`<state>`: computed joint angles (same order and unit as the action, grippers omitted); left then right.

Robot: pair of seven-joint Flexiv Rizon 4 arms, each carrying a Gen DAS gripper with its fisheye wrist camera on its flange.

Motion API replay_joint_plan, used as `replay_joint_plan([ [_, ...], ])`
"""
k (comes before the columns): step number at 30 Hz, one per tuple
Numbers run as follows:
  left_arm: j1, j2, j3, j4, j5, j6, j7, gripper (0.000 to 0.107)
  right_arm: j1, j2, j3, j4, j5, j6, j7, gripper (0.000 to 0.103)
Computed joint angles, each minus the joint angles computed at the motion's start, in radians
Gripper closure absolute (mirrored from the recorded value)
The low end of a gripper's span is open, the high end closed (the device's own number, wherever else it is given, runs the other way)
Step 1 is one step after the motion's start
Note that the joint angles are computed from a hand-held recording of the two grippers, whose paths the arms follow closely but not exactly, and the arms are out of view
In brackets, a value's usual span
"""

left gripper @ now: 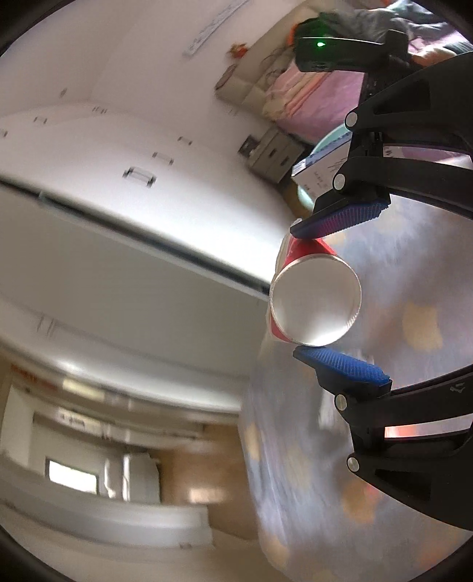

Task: Collect trash
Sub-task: 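Carry cup and milk carton over the teal basket and release both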

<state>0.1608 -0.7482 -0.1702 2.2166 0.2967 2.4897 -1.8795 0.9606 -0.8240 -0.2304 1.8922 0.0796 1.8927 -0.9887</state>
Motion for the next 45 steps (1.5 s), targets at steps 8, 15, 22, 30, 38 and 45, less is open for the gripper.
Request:
replay_joint_plan([
  [8,-0.097,-0.08,-0.103,-0.178,-0.002,-0.22,0.059,0.049,0.021,0.013,-0.108,0.097,0.138,0.026,0.032,0.07],
  [15,-0.149,-0.18,-0.197,-0.356,-0.039,-0.417,0.16,0.048,-0.07,0.0,-0.092,0.121,0.155,0.016,0.122,0.07],
  [22,-0.27,-0.239,-0.165,-0.492,-0.188,-0.572,0.291,0.048,-0.091,-0.017,-0.125,0.123,0.149,-0.018,0.192,0.07],
  [30,-0.247,-0.299,-0.24,-0.543,-0.248,-0.58,0.38,0.032,-0.088,-0.045,-0.169,0.102,0.121,-0.024,0.244,0.068],
  [38,-0.162,-0.25,-0.27,-0.4,-0.2,-0.466,0.341,0.032,-0.093,-0.053,-0.171,0.1,0.109,-0.001,0.248,0.049],
  [45,-0.095,-0.157,-0.225,-0.224,-0.123,-0.298,0.222,0.032,-0.072,-0.025,-0.142,0.112,0.12,0.046,0.193,0.049],
])
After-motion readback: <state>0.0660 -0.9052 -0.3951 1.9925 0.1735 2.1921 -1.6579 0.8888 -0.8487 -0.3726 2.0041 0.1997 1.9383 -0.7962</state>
